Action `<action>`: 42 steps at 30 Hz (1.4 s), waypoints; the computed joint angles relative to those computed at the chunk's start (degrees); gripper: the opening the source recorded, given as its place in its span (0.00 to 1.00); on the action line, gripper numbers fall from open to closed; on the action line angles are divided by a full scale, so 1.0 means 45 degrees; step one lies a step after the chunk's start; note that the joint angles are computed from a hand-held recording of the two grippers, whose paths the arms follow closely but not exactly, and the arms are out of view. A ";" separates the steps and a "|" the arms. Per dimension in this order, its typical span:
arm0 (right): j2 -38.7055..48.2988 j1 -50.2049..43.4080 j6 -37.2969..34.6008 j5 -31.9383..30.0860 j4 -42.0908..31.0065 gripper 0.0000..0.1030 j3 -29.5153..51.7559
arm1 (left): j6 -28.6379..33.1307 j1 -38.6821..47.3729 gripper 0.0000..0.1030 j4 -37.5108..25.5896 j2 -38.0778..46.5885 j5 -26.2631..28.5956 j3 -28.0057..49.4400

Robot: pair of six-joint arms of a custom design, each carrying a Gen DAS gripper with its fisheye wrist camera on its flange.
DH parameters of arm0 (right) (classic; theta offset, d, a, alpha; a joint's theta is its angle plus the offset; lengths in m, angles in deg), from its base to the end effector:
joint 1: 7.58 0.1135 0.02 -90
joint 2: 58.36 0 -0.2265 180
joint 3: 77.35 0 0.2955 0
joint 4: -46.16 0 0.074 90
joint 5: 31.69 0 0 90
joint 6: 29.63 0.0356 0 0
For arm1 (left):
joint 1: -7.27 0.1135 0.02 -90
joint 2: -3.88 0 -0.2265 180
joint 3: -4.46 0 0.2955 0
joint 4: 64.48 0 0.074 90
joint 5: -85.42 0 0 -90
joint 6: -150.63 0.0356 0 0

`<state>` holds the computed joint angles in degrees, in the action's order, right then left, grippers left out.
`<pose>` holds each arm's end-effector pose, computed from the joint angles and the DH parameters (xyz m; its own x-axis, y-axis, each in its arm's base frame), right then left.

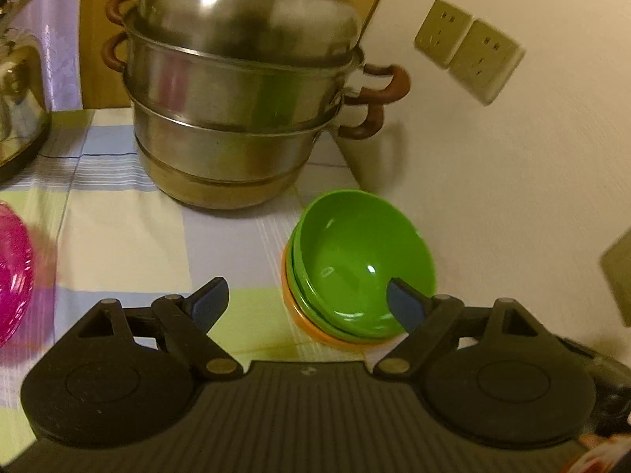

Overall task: Organize plates and bowls
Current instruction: 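Move both grippers to the bowl stack and close on its rim, then lift the bowl stack with both grippers and carry it toward the pink dish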

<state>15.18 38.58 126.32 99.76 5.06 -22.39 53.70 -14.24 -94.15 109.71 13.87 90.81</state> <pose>0.2156 0.1905 0.1497 -0.5260 0.4405 -0.7276 0.4200 0.8784 0.2281 0.3967 -0.1685 0.1513 -0.7638 0.1780 -0.6204 0.4515 0.8342 -0.3166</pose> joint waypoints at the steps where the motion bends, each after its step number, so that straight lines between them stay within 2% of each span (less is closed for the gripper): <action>1: 0.0178 -0.0346 -0.0296 -0.0248 0.0358 0.66 0.0035 | 0.0064 -0.0021 0.78 -0.0160 0.0538 -0.0034 0.0498; 3: 0.0661 -0.0941 -0.0792 -0.0768 0.0870 0.66 0.0203 | 0.0077 -0.0081 0.73 -0.0486 0.1565 -0.0156 0.1443; 6: 0.1290 -0.1695 -0.1252 -0.1474 0.1651 0.66 0.0342 | -0.0052 -0.0107 0.71 -0.0701 0.2840 -0.0002 0.2548; 14: 0.3428 -0.3322 -0.2285 -0.3076 0.2884 0.65 0.1241 | 0.0045 -0.0080 0.57 -0.1478 0.5400 0.0391 0.5048; 16: 0.3813 -0.3664 -0.2411 -0.3645 0.3142 0.60 0.1399 | 0.0235 -0.0054 0.50 -0.1631 0.5744 0.0408 0.5394; 18: 0.4184 -0.3993 -0.2415 -0.4198 0.3299 0.51 0.1563 | 0.0259 0.0010 0.43 -0.1947 0.6117 0.0723 0.5871; 20: 0.4537 -0.4248 -0.2376 -0.4539 0.3269 0.48 0.1777 | 0.0241 0.0075 0.40 -0.2213 0.6451 0.1052 0.6308; 28: 0.5292 -0.4926 -0.2192 -0.5732 0.3925 0.43 0.1803 | 0.0374 0.0081 0.30 -0.2737 0.7121 0.1498 0.7217; 34: 0.5580 -0.5188 -0.1964 -0.6269 0.4256 0.37 0.1736 | 0.0432 -0.0065 0.24 -0.2820 0.7296 0.1212 0.7458; 39: 0.5730 -0.5264 -0.1678 -0.6598 0.4662 0.31 0.1711 | 0.0474 -0.0030 0.24 -0.2881 0.7306 0.1239 0.7485; 42: 0.5825 -0.5178 -0.1613 -0.6431 0.4285 0.30 0.1984 | 0.0463 -0.0043 0.24 -0.2866 0.7311 0.1162 0.7481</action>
